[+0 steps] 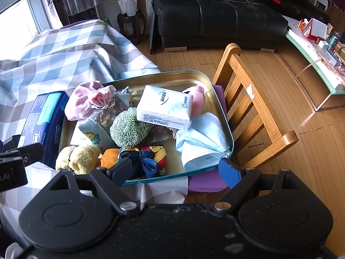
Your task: Organize soft objects
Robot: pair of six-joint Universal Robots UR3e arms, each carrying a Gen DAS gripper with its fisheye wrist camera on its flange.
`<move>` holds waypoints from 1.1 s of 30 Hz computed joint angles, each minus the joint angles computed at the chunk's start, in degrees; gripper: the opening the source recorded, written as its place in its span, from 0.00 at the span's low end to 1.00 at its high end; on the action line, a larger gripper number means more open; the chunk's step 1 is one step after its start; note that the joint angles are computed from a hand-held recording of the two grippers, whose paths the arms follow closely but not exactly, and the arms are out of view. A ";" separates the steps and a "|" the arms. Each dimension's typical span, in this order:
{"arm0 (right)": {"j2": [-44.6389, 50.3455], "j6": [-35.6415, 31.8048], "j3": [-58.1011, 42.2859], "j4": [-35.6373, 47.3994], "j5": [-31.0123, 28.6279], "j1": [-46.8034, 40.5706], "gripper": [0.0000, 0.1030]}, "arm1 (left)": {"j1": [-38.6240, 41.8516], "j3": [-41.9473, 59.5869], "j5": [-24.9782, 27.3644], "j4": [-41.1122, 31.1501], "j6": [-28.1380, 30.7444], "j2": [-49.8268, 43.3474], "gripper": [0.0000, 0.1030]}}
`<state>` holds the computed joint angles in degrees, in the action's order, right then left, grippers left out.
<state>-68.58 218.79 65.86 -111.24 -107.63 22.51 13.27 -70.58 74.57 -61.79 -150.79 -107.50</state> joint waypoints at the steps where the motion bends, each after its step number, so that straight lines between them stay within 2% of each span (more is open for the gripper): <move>1: 0.07 -0.02 -0.04 0.03 -0.01 0.00 0.85 | 0.03 -0.03 -0.03 -0.01 0.02 -0.02 0.85; 9: 0.22 -0.02 -0.15 0.07 -0.06 0.05 0.87 | -0.51 0.68 1.81 -0.72 0.38 -0.68 0.85; 33: 0.75 -0.30 -0.78 0.52 -0.12 0.40 0.89 | 0.04 -0.71 1.37 -0.16 0.88 -0.12 0.85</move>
